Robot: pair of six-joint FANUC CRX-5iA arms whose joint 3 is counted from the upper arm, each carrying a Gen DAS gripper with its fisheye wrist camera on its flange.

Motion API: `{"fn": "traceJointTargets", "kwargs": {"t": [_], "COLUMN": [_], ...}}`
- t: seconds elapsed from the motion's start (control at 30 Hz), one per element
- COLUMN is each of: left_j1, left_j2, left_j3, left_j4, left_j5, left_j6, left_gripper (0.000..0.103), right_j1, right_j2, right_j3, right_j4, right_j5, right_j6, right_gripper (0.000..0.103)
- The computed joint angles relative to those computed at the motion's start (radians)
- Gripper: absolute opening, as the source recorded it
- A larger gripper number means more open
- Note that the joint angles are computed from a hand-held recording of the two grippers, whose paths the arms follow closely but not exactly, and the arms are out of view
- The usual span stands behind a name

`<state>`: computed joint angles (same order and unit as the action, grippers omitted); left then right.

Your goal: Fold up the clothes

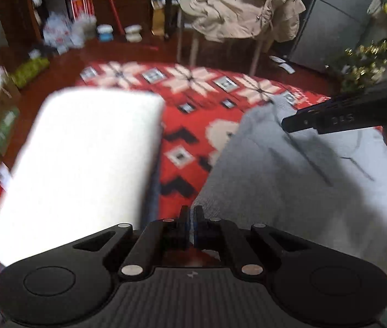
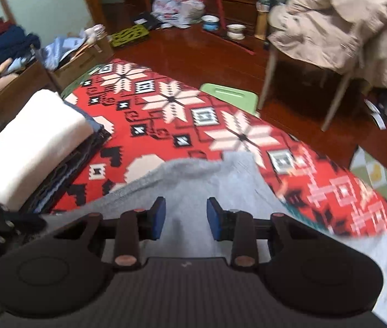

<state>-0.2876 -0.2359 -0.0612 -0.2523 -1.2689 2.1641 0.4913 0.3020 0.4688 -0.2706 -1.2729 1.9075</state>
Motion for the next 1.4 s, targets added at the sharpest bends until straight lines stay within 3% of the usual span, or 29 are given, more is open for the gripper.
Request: {"fn": "traceJointTargets", "kwargs": {"t": [0.2,0.33,0.57,0.7,0.77,0.9,1.03,1.17,1.4], "left_j1": [0.035,0.044,0.060,0.044,0.024,-0.013,-0.046,-0.091,-0.158], "left_j2": [0.006,0.014,0.009,0.045,0.063,0.088,0.086,0.073,0.017], "left_j3": [0.007,0.010,0.011,0.035,0.049,0.067,0.075,0.086,0.055], "left_j4": [-0.021,-0.032,-0.025,-0.043,-0.068,-0.108,-0.116,-0.115,0.012], "left_j5": [-0.004,-0.011,0.008,-0.013,-0.028,-0.049,-0.049,-0.063,-0.062], "left_j6": [-0.041,-0.049,-0.060,-0.079,-0.073,-0.061,-0.051,-0.043,-0.047], "left_gripper": [0.002,0.002,0.002,0.002,0.003,0.007,0.034,0.034,0.034], "right_j1": [0.030,0.047,0.069,0.065,0.054,0.005,-0.053,-0.124,-0.265], "right_j2": [0.103,0.169,0.185,0.202,0.198,0.138,0.022,-0.128,-0.342], "right_j3": [0.105,0.160,0.138,0.168,0.176,0.152,0.063,-0.076,-0.271], "right_j4": [-0.014,0.002,0.024,0.013,-0.010,-0.095,-0.125,-0.093,0.004], "right_j5": [-0.043,-0.079,-0.017,-0.026,-0.035,-0.035,-0.018,-0.015,-0.090], "right_j6": [0.049,0.027,0.030,-0.002,-0.019,-0.043,-0.057,-0.087,-0.175], "right_gripper": [0.026,0.005,0.005,0.006,0.011,0.018,0.030,0.031,0.031]}}
